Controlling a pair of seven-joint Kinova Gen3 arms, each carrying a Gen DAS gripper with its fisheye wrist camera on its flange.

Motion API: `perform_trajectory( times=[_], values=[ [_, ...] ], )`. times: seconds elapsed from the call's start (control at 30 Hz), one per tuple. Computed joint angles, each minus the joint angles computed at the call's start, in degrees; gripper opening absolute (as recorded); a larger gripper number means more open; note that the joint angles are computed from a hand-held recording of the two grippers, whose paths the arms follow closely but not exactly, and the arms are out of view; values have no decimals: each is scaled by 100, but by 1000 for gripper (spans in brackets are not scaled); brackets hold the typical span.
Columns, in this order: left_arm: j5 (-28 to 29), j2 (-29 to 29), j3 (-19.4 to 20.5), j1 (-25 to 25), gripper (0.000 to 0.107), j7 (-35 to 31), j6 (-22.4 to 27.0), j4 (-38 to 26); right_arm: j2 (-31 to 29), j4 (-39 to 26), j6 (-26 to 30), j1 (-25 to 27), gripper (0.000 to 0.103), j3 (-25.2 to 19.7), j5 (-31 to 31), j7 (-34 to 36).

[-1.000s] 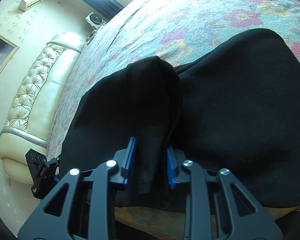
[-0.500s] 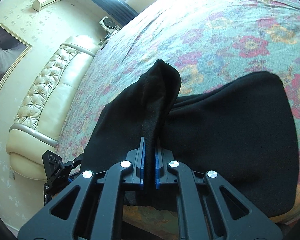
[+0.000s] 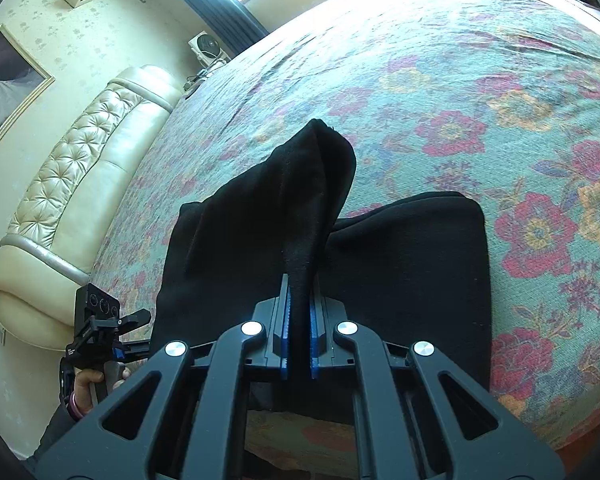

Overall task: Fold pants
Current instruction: 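Lift and fold the held edge over with the right tool, then open it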

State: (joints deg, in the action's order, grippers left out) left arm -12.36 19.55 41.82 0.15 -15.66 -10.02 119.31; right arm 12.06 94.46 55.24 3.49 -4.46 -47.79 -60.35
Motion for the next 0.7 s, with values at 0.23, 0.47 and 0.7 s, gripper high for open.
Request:
perform_trajectory(
  times=[0.23, 0.47, 0.7],
  values=[
    [15, 234, 224, 8, 85, -414, 813, -574, 99, 93, 93, 256, 6, 121, -37, 33],
    [516, 315, 90, 219, 85, -889, 1013, -800, 132, 84, 138, 368, 6, 146, 70, 7],
    [1009, 216, -515, 804, 85, -1331, 1197, -959, 172, 67, 151, 415, 5, 179, 269, -121]
  ],
)
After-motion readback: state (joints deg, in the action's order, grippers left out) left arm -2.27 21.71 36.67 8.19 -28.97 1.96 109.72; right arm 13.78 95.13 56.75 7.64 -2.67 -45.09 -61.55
